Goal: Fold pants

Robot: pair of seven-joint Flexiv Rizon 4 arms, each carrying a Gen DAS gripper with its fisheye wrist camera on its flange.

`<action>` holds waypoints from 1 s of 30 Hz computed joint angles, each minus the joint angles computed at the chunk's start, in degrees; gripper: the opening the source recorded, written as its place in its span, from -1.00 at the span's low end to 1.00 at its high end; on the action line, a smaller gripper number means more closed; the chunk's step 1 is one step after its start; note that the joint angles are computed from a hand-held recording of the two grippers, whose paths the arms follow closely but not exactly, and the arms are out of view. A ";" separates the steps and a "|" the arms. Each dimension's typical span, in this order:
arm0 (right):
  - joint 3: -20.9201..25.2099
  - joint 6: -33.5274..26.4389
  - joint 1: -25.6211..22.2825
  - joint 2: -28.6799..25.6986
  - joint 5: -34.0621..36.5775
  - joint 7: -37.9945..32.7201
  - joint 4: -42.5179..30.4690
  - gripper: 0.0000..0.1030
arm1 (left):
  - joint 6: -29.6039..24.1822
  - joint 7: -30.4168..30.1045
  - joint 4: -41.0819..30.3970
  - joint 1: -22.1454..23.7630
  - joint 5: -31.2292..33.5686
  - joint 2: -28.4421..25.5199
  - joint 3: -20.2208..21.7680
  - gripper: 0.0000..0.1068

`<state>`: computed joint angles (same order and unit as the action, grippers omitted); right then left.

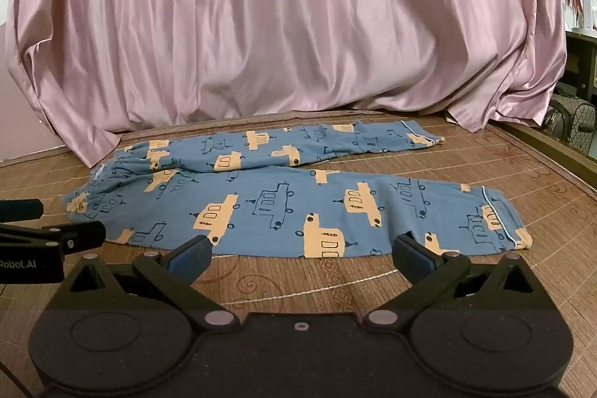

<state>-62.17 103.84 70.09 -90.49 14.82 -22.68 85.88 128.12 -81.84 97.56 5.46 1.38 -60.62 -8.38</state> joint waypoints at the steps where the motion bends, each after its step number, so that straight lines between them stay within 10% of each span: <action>1: 0.00 0.00 0.00 0.00 0.01 -0.01 0.00 0.99 | 0.04 0.02 -0.03 0.00 0.07 -0.03 0.02 0.93; 30: 0.72 -0.22 -0.36 0.67 -0.70 -0.40 -0.23 0.99 | -0.68 -0.24 0.46 -0.03 -0.09 0.41 -0.01 0.93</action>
